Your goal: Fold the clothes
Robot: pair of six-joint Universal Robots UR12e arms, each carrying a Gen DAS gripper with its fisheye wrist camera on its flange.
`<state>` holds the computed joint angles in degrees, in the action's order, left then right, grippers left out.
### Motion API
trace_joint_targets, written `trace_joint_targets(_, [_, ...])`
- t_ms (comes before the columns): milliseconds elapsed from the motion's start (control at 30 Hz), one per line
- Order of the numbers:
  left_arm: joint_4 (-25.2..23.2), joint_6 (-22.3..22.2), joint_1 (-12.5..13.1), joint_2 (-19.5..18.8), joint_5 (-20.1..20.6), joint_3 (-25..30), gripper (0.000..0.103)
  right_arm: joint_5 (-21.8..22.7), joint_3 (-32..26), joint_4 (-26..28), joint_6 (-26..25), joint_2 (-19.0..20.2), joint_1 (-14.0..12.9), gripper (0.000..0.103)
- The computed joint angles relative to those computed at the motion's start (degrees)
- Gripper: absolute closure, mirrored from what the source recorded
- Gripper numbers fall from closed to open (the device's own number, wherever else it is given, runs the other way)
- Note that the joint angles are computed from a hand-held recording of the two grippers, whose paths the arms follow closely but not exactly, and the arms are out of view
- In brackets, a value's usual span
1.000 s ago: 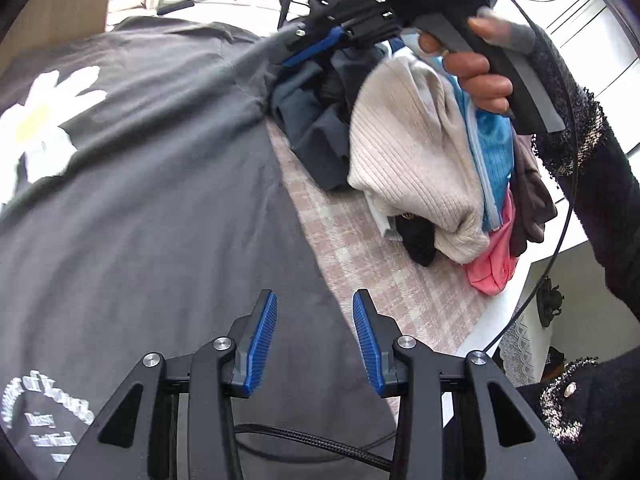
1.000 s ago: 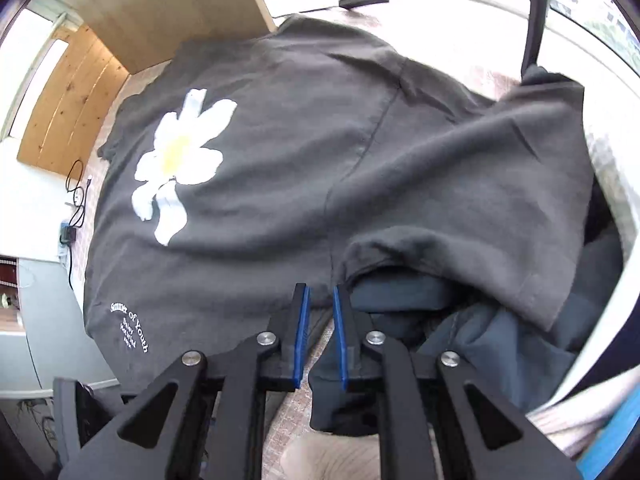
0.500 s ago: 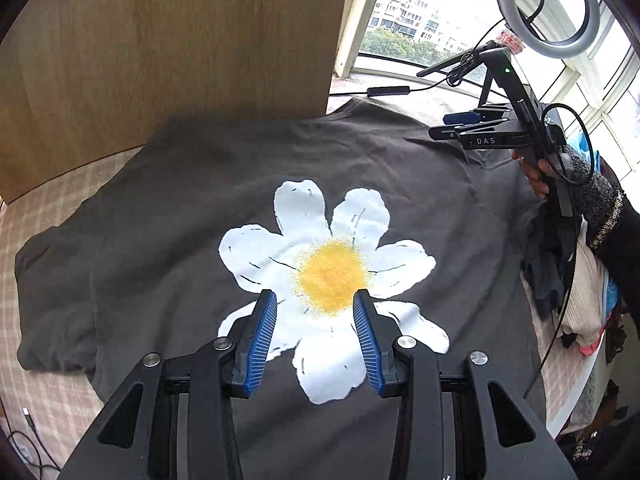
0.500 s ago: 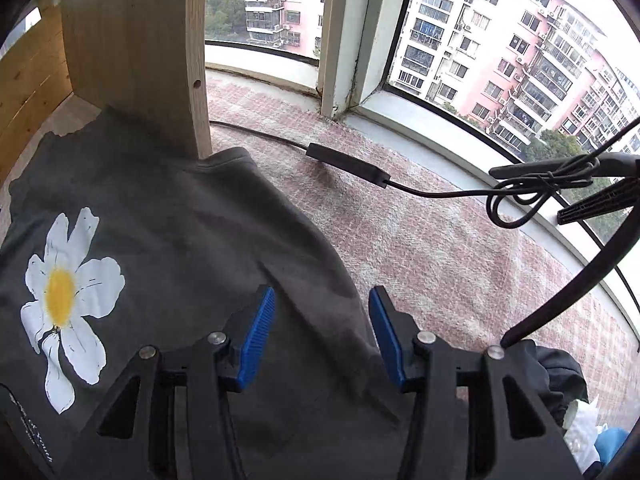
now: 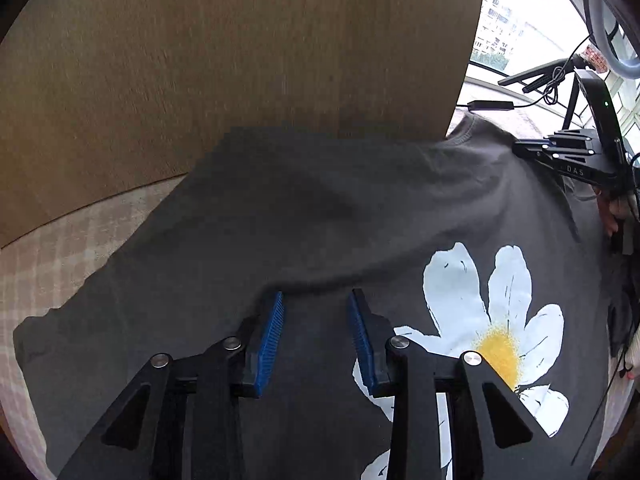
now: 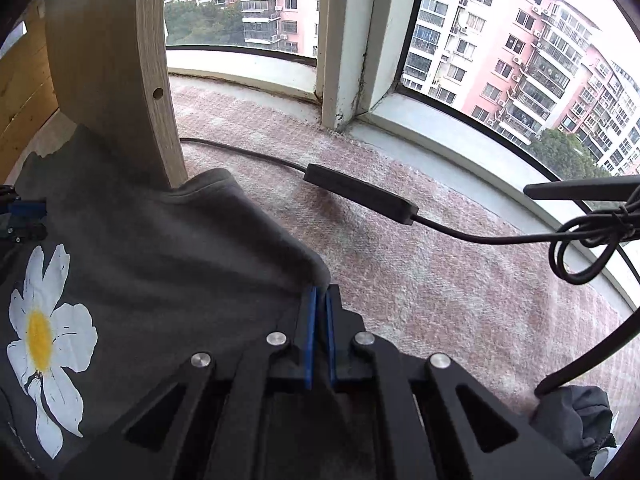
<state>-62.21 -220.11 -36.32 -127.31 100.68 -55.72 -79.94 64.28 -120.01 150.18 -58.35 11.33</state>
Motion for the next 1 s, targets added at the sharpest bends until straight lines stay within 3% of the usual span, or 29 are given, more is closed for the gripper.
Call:
trace_joint_targets(67, [2.30, 0.78, 0.15, 0.22, 0.52, -0.31, 0.071, -1.13, -1.05, 2.12, -0.44, 0.07, 0.11, 0.084])
trace_joint_targets(133, [1.18, 2.50, 0.16, -0.50, 2.42, 1.26, 0.069, -0.80, -1.58, 2.31, 0.40, -0.08, -0.07, 0.074])
trace_joint_targets(267, [1.43, 3.60, 0.69, -1.59, 4.22, 3.24, 0.068, 2.24, -2.71, 1.20, -1.76, 0.28, 0.10, 0.067])
trace_joint_targets(333, [1.35, 4.54, 0.83, -2.28, 5.80, 4.50, 0.059, 0.70, -3.12, 0.35, -3.36, 0.76, 1.10, 0.056])
trace_joint_targets(433, [-1.81, 6.10, 0.82, -3.38, 9.32, 6.72, 0.055, -2.31, -2.82, -1.42, -4.95, 1.35, 2.48, 0.053])
trace_joint_targets(533, [-1.66, 5.72, 1.59, -3.25, 7.34, 6.12, 0.055, -2.51, -4.90, -0.74, -3.84, 3.10, 2.87, 0.053])
trace_joint_targets(567, [-1.03, 5.65, 1.85, -3.09, 6.15, 5.57, 0.056, -1.85, -5.52, -0.21, -3.42, 3.57, 2.84, 0.054])
trace_joint_targets(600, [-0.89, 6.00, 1.92, -3.12, 5.58, 5.35, 0.063, -0.86, -5.78, 0.00, -3.16, 3.79, 2.73, 0.055])
trace_joint_targets(633, [-0.75, 6.34, 2.00, -3.15, 5.01, 5.12, 0.095, 0.49, -5.73, -0.12, -2.87, 3.78, 2.55, 0.071])
trace_joint_targets(667, [-0.56, 6.52, 2.03, -3.16, 4.77, 4.86, 0.099, 1.64, -5.54, -0.13, -2.75, 3.61, 2.39, 0.099])
trace_joint_targets(833, [6.32, 5.18, 0.59, -1.52, 13.32, 0.88, 0.103, 3.58, -1.65, -6.73, -2.86, 1.33, 1.93, 0.100])
trace_joint_targets(933, [4.45, 3.53, 0.75, -1.20, 14.69, 0.77, 0.103, 3.58, -2.03, -6.45, -0.38, 1.58, 1.58, 0.100])
trace_joint_targets(1000, [4.70, 3.64, 1.19, -0.67, 12.14, 0.18, 0.102, 2.14, -2.85, -5.33, -0.12, 2.14, 1.81, 0.099])
